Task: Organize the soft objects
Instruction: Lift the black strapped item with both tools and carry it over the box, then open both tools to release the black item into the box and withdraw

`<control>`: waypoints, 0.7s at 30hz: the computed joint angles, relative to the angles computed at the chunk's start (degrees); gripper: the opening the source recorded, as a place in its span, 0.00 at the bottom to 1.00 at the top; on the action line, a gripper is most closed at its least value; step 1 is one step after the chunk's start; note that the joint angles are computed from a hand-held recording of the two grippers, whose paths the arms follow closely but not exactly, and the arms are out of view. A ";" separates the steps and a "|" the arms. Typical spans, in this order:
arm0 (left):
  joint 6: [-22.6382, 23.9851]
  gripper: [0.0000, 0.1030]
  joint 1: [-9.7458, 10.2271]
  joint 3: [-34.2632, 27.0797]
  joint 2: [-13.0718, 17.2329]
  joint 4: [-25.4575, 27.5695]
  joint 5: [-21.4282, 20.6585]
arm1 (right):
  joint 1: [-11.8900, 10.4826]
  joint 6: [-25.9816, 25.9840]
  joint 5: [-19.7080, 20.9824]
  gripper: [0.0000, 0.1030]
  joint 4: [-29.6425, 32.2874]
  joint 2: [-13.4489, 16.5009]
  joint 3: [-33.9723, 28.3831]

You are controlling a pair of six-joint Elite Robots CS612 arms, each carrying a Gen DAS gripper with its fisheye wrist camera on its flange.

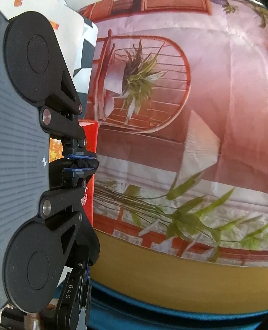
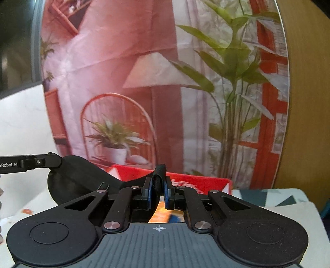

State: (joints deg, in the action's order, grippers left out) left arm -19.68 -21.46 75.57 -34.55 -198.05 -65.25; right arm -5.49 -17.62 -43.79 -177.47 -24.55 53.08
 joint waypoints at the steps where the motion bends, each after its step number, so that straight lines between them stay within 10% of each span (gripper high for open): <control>1: -0.09 0.09 0.14 -1.34 0.67 1.36 -0.13 | 0.20 -0.23 -0.91 0.10 0.53 0.68 -1.20; 21: 3.17 0.09 2.56 -11.97 5.60 23.93 -9.85 | 2.72 -9.33 -11.76 0.10 22.86 7.06 -13.65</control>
